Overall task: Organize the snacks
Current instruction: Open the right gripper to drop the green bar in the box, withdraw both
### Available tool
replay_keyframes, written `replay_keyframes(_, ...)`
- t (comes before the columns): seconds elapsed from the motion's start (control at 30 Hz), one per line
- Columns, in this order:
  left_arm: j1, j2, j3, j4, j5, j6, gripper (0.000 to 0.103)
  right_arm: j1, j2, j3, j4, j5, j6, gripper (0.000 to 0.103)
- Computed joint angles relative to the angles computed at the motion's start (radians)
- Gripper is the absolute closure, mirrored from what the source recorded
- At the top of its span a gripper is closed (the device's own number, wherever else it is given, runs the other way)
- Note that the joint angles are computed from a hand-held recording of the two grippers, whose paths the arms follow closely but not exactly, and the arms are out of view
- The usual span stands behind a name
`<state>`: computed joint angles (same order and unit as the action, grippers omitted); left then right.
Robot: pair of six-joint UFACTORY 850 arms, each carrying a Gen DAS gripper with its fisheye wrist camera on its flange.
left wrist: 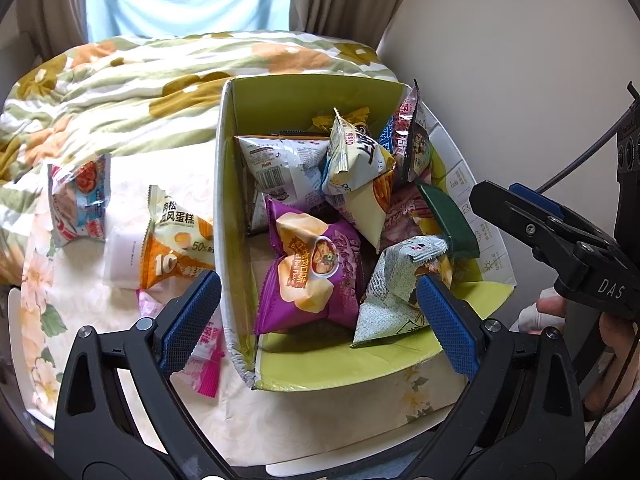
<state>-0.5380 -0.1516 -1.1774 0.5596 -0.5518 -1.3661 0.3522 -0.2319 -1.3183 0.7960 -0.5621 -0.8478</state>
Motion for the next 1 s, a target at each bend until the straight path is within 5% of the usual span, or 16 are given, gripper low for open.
replay_keyframes(0.43, -0.047, 0.083, 0.040, 0.131, -0.087, -0.160, 0.005, 0.019, 0.058, 0.000, -0.110, 0.002, 0.057, 0.000)
replay_keyframes(0.77, -0.139, 0.252, 0.172, 0.232, -0.320, -0.373, 0.005, 0.079, 0.159, 0.067, -0.023, 0.048, -0.088, 0.000)
replay_keyframes(1.0, -0.117, 0.396, 0.327, 0.212, -0.321, -0.426, 0.005, 0.155, 0.165, 0.095, -0.077, 0.052, -0.002, 0.000)
